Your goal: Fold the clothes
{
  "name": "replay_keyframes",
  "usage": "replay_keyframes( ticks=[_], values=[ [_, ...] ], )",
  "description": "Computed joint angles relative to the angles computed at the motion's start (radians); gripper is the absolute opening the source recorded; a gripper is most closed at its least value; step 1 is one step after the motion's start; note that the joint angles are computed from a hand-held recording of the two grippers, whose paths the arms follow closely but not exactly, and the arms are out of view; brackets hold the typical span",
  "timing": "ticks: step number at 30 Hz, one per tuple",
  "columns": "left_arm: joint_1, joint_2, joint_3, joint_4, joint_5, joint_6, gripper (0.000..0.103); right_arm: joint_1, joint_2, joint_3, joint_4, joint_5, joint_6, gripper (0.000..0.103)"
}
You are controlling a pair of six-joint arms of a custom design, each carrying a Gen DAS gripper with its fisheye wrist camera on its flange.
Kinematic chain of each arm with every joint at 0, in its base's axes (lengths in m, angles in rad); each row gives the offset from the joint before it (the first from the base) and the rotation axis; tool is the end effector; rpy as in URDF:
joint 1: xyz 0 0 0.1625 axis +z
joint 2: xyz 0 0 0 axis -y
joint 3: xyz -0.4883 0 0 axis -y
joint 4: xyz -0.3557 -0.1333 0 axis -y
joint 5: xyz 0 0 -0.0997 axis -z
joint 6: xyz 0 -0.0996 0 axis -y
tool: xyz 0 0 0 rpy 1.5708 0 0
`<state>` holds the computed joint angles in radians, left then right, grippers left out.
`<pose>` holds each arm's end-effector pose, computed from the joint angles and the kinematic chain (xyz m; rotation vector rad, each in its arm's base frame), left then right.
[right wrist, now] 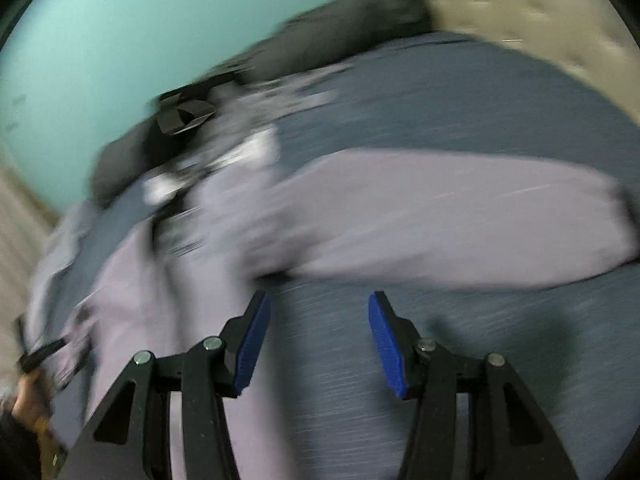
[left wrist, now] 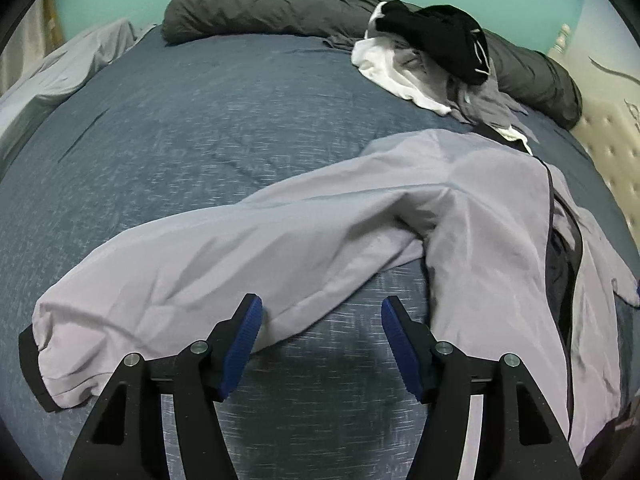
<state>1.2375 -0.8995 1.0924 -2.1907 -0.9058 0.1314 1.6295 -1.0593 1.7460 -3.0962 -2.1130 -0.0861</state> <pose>-0.0698 -0.7970 0.4466 0.3865 2.4319 -0.6151 0.1196 -0.6383 0.3799 -0.1228 -2.4112 1.0589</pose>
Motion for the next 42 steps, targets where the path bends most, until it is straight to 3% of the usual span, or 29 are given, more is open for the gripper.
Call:
replay_keyframes(
  ticks=[3,6,7,10,12,14,18,20,21,22,24,25,28,34,37,40,42],
  values=[
    [-0.002,0.003,0.001,0.007,0.001,-0.008,0.066,-0.052,-0.049,-0.024,0.002,-0.109,-0.008,0.052],
    [-0.005,0.002,0.008,0.008,0.012,-0.012,0.066,-0.111,-0.099,-0.028,0.015,-0.129,0.044,0.055],
    [-0.007,0.002,0.009,0.009,0.016,-0.012,0.066,-0.128,-0.111,-0.028,0.019,-0.138,0.054,0.064],
    [-0.011,0.001,0.011,0.013,0.021,-0.017,0.066,-0.173,-0.139,-0.026,0.026,-0.153,0.092,0.066],
    [-0.014,0.000,0.013,0.016,0.025,-0.021,0.066,-0.212,-0.166,-0.011,0.049,-0.114,0.135,0.066],
    [-0.015,-0.001,0.015,0.019,0.026,-0.028,0.066,-0.253,-0.188,0.001,0.079,-0.028,0.162,0.066],
    [-0.018,-0.001,0.016,0.033,0.028,-0.047,0.066,-0.287,-0.187,0.016,0.071,0.082,0.156,0.066],
    [-0.021,-0.003,0.019,0.034,0.029,-0.046,0.066,-0.286,-0.182,0.022,0.057,0.092,0.147,0.066],
    [-0.023,-0.004,0.022,0.035,0.030,-0.046,0.066,-0.283,-0.180,0.027,0.045,0.091,0.140,0.064],
    [-0.024,-0.005,0.023,0.035,0.030,-0.045,0.066,-0.279,-0.178,0.032,0.031,0.089,0.132,0.049],
    [-0.026,-0.006,0.027,0.035,0.035,-0.042,0.066,-0.276,-0.179,0.032,0.027,0.108,0.116,0.044],
    [-0.027,-0.007,0.028,0.035,0.037,-0.041,0.066,-0.272,-0.178,0.030,0.023,0.110,0.108,0.026],
    [-0.029,-0.009,0.033,0.033,0.040,-0.041,0.066,-0.241,-0.179,0.027,-0.025,0.077,0.066,0.019],
    [-0.032,-0.019,0.053,0.026,0.041,-0.044,0.066,-0.174,-0.175,-0.028,-0.190,-0.097,-0.074,0.018],
    [-0.032,-0.024,0.064,0.024,0.039,-0.050,0.066,-0.179,-0.168,-0.083,-0.057,-0.131,-0.040,0.019],
    [-0.032,-0.032,0.077,0.026,0.031,-0.059,0.066,-0.186,-0.168,-0.084,0.005,-0.175,0.009,0.039],
    [-0.035,-0.038,0.085,0.032,0.028,-0.058,0.066,-0.176,-0.163,-0.061,-0.072,-0.216,0.007,0.049]
  ],
)
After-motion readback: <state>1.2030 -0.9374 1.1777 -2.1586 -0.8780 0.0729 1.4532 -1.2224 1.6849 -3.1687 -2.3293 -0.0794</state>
